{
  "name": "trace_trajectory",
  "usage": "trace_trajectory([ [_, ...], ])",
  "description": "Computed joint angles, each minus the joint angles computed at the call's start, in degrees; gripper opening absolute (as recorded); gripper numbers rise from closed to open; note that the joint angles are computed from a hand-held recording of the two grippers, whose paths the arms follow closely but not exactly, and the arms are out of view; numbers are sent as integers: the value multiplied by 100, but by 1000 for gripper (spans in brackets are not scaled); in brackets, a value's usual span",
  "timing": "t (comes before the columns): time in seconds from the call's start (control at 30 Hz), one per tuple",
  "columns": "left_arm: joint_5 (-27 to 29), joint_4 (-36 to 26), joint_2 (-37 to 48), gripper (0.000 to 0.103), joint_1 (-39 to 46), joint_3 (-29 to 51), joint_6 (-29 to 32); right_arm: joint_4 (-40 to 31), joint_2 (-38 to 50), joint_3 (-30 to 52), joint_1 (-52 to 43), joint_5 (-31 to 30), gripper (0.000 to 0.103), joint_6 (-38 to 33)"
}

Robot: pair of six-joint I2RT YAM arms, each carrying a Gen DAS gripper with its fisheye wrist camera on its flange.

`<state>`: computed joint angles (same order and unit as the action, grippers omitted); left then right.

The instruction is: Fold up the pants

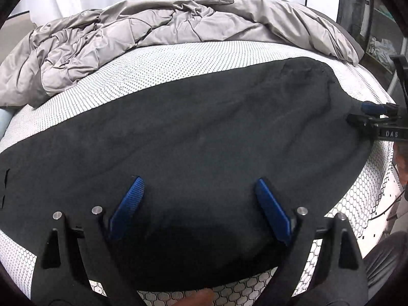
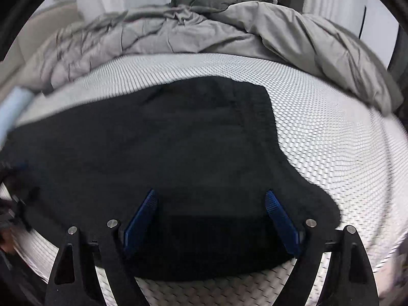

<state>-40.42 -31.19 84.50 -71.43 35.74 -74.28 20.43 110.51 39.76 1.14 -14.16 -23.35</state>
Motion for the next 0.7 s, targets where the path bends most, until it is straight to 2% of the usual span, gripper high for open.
trace_trajectory([
  [0.07, -79, -105, -111, 89, -99, -27, -108, 74, -96, -123, -66, -54, 88, -73],
  [0.27, -105, -30, -282, 91, -228, -59, -86, 116, -652, -527, -289, -858, 88, -196],
  [0.33, -73, 22, -259, 91, -253, -82, -65, 36, -472, -426, -210, -780, 88, -242],
  [0.4, 34, 97, -226, 92, -267, -129, -23, -65, -127, -231, -83, -453, 88, -346],
  [0.5, 122, 129, -32, 102, -285, -218, -109, 33, 105, -230, -17, -199, 88, -669],
  [0.53, 143, 165, 50, 102, -278, -248, -154, 11, 38, -267, -30, -240, 88, -687],
  [0.63, 308, 444, 65, 102, -235, -456, -230, -309, -300, -233, -358, -1161, 88, -368],
  [0.7, 285, 410, 67, 102, -268, -455, -187, 8, -502, -262, -485, -1304, 88, 179],
])
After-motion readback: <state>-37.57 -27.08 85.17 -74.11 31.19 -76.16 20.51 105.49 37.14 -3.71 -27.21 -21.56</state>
